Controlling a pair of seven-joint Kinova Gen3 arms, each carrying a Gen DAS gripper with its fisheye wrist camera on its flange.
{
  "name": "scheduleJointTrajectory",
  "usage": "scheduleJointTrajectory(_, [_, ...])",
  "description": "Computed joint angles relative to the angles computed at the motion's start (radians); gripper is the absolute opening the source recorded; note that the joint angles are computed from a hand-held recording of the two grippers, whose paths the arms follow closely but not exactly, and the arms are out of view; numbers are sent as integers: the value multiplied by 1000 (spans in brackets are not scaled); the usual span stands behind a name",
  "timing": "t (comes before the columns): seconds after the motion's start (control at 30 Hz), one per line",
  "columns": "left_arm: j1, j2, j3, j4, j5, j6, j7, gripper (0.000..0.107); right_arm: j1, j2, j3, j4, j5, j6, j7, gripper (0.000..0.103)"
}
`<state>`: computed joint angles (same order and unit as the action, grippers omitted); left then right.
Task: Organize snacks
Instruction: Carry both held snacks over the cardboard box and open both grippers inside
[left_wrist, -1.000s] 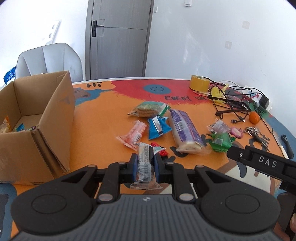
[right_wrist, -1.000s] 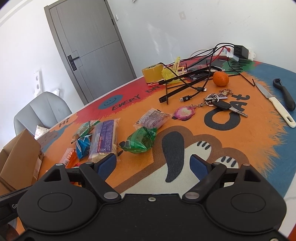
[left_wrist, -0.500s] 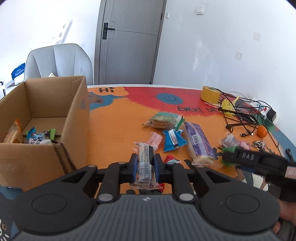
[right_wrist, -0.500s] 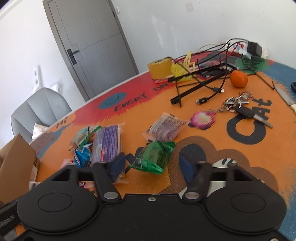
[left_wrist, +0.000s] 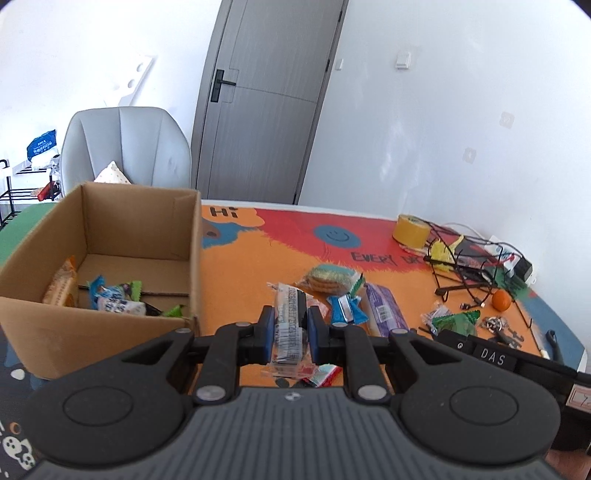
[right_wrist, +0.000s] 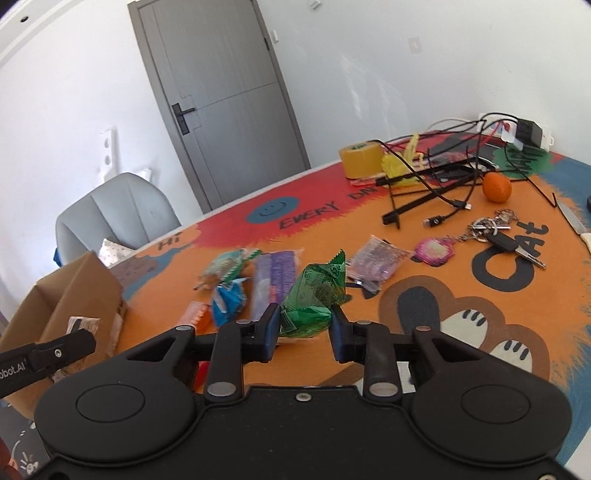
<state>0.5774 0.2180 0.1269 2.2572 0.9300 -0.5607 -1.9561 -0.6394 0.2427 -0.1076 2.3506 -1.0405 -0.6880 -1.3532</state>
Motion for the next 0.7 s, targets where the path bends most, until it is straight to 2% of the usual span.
scheduleJointTrajectory(0.27, [-50,-85,8,70,-15,-43,45,17,-56,-16,-38,-39,-12,-31,75,29])
scheduleJointTrajectory(0.7, [-205,-167,5,129,-70,-20,104,17,-115,14,-59,-150,-39,-12,183,29])
